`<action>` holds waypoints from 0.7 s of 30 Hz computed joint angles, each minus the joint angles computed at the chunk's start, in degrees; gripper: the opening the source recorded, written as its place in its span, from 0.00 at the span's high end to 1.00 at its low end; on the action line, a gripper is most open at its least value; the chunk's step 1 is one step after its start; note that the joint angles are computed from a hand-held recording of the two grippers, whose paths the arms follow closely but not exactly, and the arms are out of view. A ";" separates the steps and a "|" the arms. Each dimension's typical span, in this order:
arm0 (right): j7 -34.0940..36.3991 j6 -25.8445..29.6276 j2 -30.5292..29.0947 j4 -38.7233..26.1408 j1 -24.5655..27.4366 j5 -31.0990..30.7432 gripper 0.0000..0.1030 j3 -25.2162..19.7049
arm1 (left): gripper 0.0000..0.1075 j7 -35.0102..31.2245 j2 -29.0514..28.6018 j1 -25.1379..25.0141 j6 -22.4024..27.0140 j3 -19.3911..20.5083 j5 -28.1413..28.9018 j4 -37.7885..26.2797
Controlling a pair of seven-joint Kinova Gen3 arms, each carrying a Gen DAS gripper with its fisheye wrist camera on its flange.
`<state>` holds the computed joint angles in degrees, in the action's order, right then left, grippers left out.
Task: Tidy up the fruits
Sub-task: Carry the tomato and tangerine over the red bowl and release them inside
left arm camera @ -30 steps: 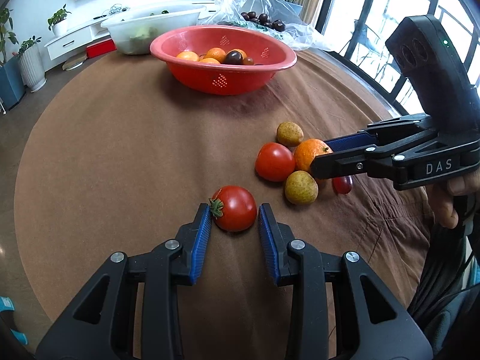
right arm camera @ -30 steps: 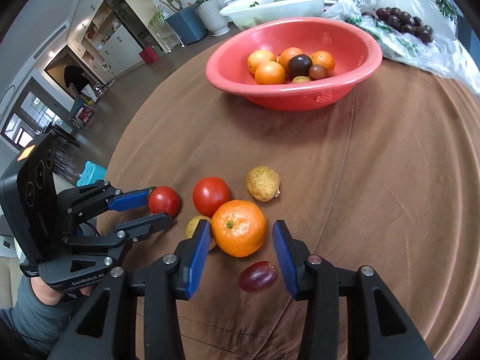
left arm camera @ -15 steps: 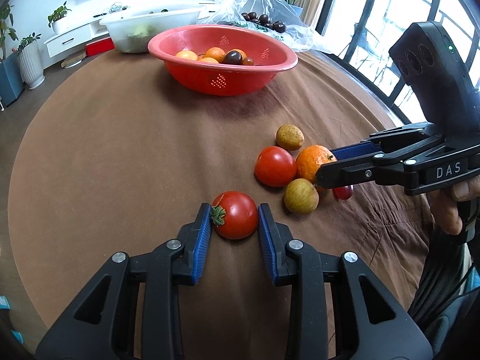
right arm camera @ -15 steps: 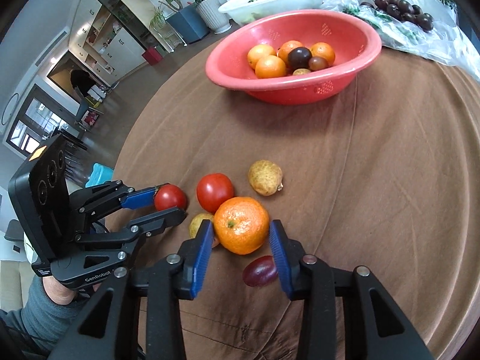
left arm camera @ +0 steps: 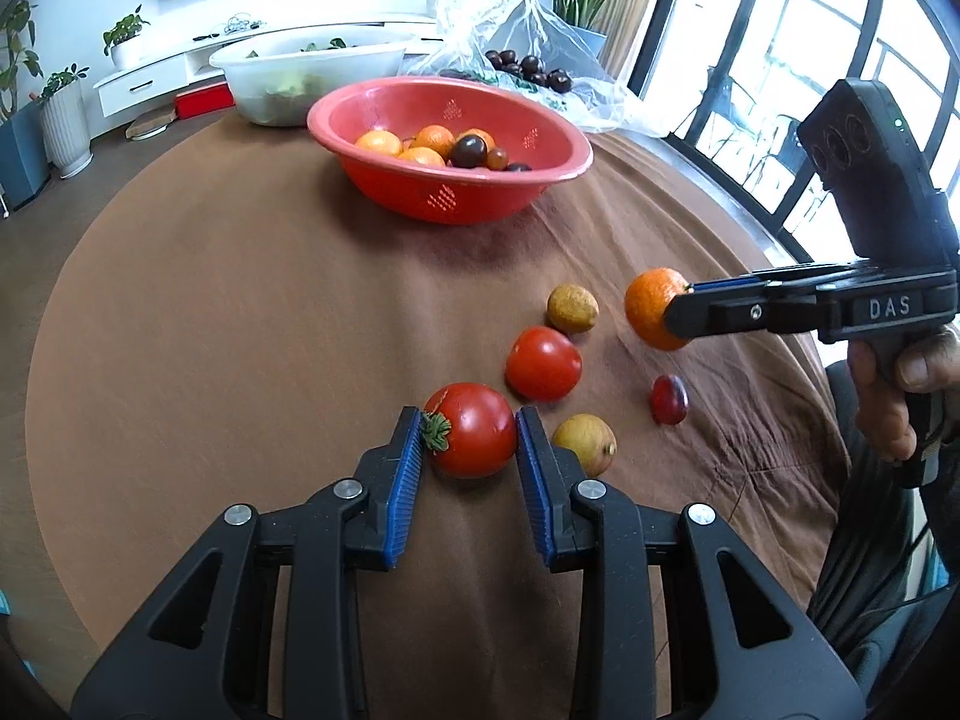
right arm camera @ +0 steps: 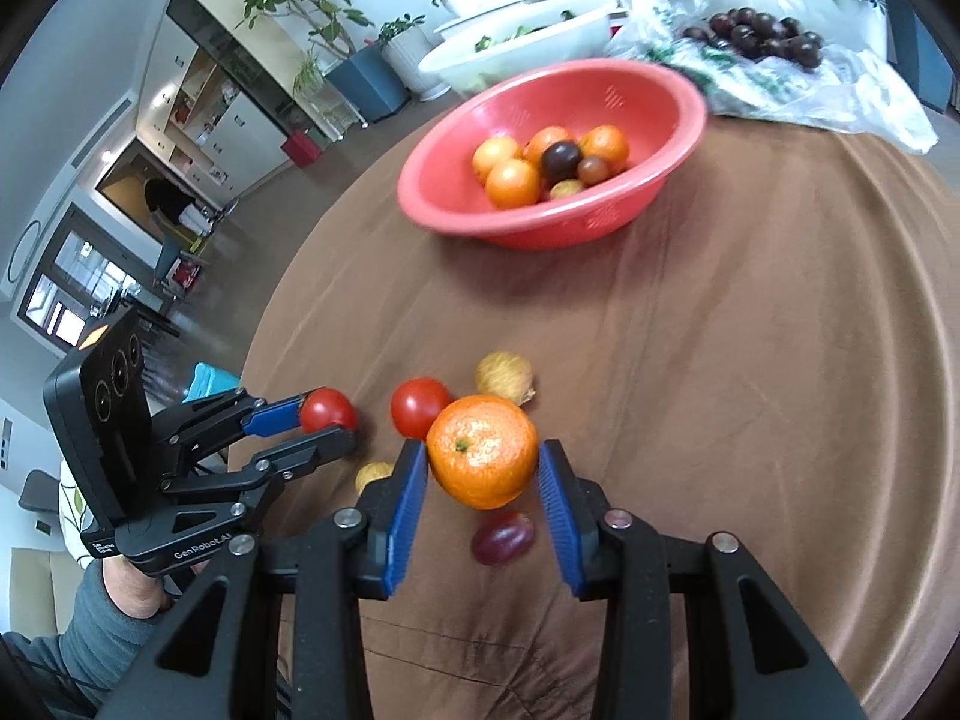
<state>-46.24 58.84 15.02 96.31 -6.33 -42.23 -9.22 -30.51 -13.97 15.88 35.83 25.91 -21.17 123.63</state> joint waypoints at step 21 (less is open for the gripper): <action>-5.67 -2.82 1.93 -12.99 1.61 2.59 0.60 0.57 | 0.73 -19.82 3.41 -6.13 -1.10 -10.44 3.55 -12.84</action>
<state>-51.91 56.02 16.96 83.32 -4.72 -39.64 -8.66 -50.33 -10.56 9.75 34.73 15.47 -17.61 110.79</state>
